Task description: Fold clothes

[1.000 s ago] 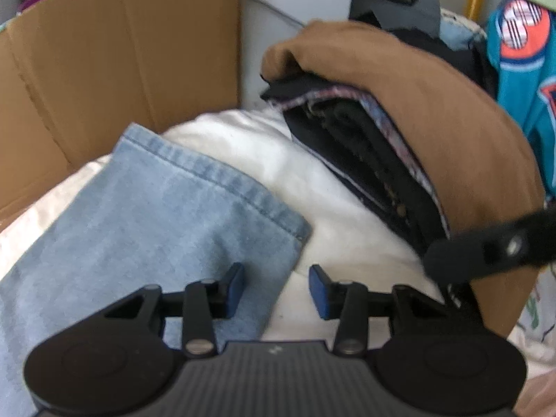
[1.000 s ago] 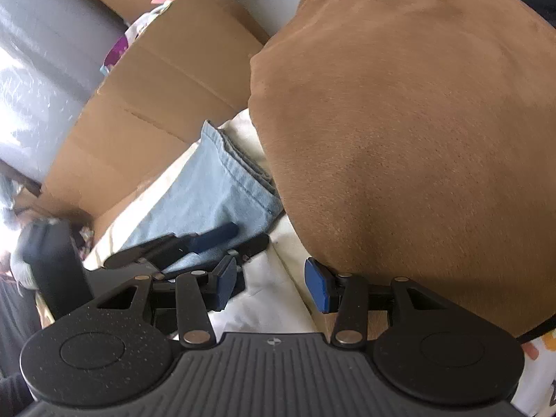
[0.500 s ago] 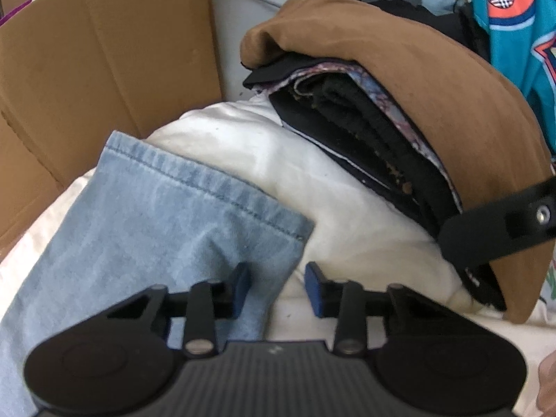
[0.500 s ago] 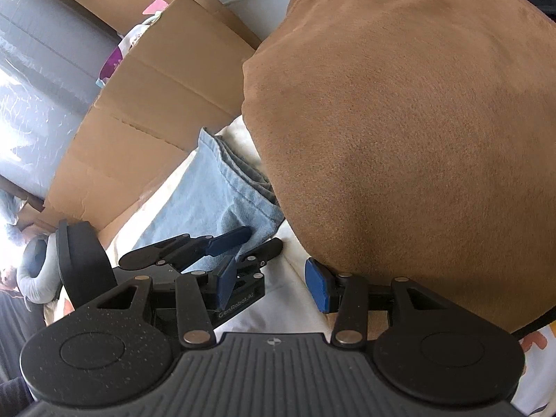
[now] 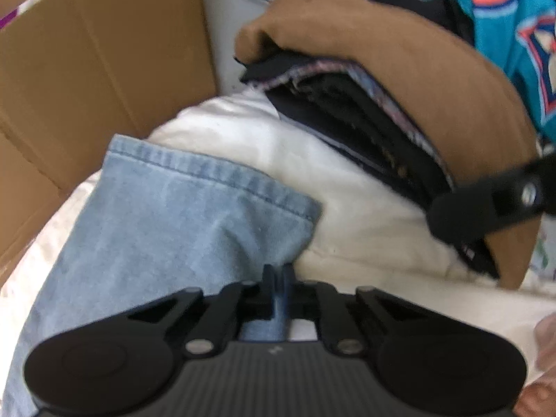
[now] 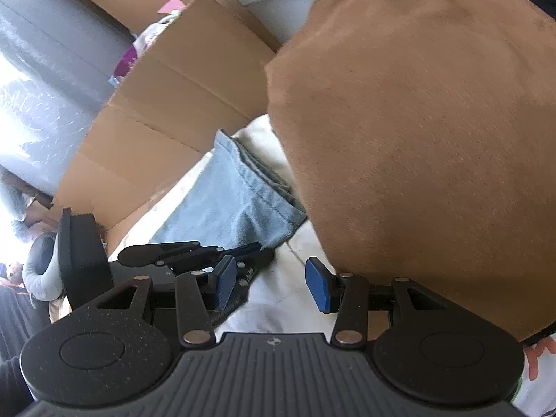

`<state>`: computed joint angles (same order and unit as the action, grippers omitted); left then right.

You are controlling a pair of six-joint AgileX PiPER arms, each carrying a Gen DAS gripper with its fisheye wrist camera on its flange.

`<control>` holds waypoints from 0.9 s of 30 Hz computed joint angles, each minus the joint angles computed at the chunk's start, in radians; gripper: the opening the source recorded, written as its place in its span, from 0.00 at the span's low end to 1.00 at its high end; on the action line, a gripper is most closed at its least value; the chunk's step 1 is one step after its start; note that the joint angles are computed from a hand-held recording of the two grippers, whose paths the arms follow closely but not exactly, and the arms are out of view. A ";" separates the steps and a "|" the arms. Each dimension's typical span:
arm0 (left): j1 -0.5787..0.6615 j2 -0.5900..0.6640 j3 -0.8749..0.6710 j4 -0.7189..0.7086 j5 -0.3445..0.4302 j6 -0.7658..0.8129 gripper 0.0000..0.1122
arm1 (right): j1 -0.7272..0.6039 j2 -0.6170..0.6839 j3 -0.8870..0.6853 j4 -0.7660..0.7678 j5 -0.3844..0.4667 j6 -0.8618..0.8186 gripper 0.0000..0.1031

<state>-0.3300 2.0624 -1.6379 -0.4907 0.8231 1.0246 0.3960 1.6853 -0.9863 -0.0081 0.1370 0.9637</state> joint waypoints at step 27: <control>0.164 0.114 -0.451 -0.147 0.311 -0.142 0.02 | 0.000 0.290 -0.372 0.226 0.001 -0.517 0.49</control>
